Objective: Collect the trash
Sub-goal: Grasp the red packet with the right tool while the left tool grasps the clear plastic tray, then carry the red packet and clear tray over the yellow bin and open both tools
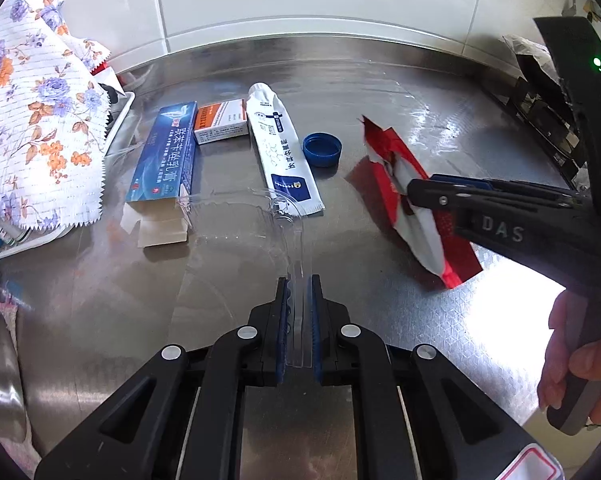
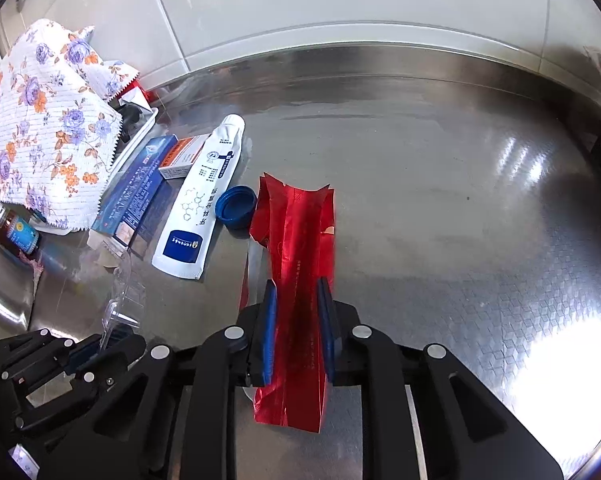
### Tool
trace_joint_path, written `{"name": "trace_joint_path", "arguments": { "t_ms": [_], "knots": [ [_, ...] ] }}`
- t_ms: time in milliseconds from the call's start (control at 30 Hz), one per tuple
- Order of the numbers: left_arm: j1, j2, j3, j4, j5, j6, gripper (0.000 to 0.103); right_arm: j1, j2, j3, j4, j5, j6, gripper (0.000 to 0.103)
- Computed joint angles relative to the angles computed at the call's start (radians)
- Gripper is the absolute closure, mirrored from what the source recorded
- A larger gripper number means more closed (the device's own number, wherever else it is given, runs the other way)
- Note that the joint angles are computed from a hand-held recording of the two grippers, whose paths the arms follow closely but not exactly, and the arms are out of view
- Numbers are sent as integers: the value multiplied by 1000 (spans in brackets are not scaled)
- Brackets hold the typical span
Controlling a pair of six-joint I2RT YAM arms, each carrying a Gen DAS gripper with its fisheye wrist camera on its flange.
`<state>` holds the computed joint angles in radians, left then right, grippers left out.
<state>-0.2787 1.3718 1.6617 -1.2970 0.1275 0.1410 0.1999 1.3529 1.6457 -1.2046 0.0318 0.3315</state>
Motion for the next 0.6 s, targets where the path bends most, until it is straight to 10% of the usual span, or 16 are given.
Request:
{"name": "trace_joint_path", "arguments": {
  "t_ms": [600],
  "knots": [
    [-17,-66,46,-56,-38,-19,93,-28,-133,33,-110,-58,-61,86]
  ]
}}
